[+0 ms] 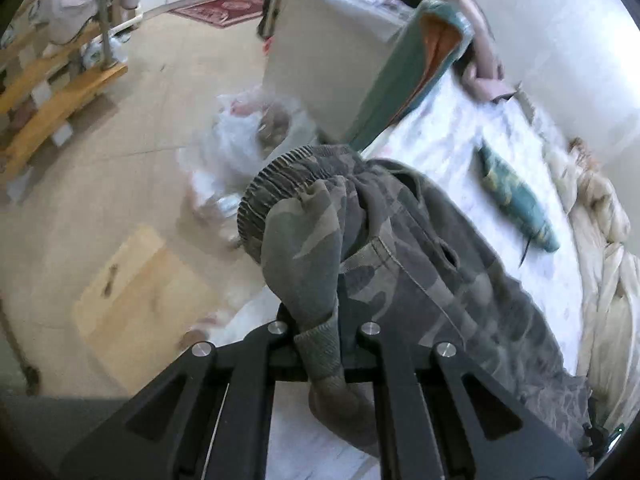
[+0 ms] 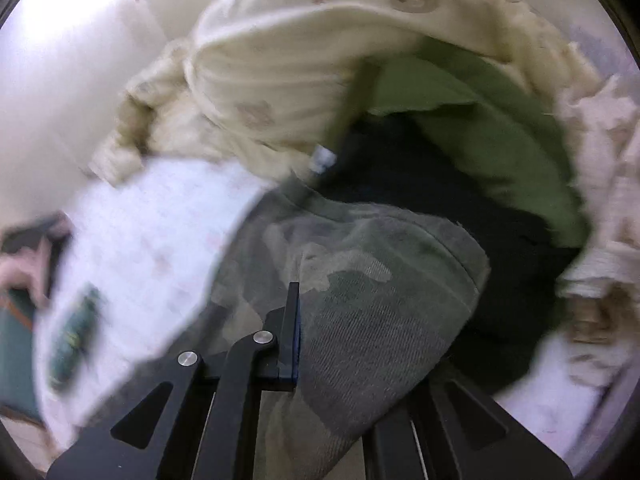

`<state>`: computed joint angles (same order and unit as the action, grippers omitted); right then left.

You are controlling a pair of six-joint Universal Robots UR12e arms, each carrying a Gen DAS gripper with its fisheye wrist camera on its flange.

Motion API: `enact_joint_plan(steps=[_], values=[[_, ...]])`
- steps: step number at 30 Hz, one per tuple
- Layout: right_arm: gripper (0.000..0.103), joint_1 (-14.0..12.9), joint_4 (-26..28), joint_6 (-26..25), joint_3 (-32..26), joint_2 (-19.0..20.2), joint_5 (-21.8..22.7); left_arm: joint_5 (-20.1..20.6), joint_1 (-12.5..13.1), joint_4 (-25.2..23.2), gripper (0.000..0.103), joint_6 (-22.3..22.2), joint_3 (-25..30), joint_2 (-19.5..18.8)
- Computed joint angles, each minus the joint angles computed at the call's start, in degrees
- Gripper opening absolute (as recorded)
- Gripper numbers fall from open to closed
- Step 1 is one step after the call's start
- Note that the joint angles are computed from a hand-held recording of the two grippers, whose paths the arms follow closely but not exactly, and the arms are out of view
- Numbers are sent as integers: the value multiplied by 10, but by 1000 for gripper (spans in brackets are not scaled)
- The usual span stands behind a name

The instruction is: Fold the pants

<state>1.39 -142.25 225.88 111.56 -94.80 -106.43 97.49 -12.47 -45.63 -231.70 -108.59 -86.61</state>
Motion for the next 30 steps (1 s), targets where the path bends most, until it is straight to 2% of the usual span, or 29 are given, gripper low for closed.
enact_joint_plan(steps=[2, 6, 7, 8, 9, 10, 11, 13, 15, 17, 18, 19, 20, 21, 22, 23, 24, 27, 30], values=[[4, -3, 25, 9, 9, -10, 3, -18, 3, -22, 5, 6, -11, 10], [7, -15, 119, 21, 4, -6, 43, -78, 17, -79, 7, -30, -25, 7], [13, -14, 158, 17, -4, 0, 42, -91, 21, -85, 10, -38, -29, 6], [28, -11, 198, 5, -15, 8, 35, -89, 21, -98, 14, -42, -26, 5], [35, -8, 239, 1, -28, 15, 27, -77, 18, -111, 18, -46, -21, 3], [49, -4, 280, 4, -39, 20, 15, -56, 11, -127, 30, -52, -13, 1], [61, 0, 299, 12, -45, 21, 1, -23, 1, -152, 49, -56, -1, -1], [63, 12, 362, 41, -67, 23, -34, 54, -20, -178, 69, -74, 12, -1], [63, 24, 383, 82, -79, 19, -70, 126, -40, -197, 69, -109, 22, 2], [63, 44, 350, 112, -79, 7, -109, 178, -57, -170, 69, -128, 22, 9], [63, 55, 302, 108, -75, 1, -111, 186, -62, -146, 69, -114, 19, 11], [64, 58, 242, 83, -61, -6, -90, 176, -69, -114, 69, -76, 25, 2], [64, 63, 182, 52, -55, -8, -45, 157, -72, -98, 69, -46, 30, -4], [64, 62, 135, 16, -48, -9, 15, 124, -75, -80, 69, -3, 37, -16], [64, 69, 111, -27, -51, 3, 75, 81, -82, -66, 69, 48, 49, -35], [64, 74, 110, -64, -58, 13, 125, 61, -89, -70, 69, 75, 60, -49], [64, 87, 116, -98, -67, 28, 157, 60, -99, -77, 69, 92, 71, -63], [64, 122, 137, -152, -89, 67, 181, 53, -130, -82, 69, 148, 95, -106], [64, 145, 165, -199, -91, 91, 174, 48, -143, -99, 69, 162, 106, -128]])
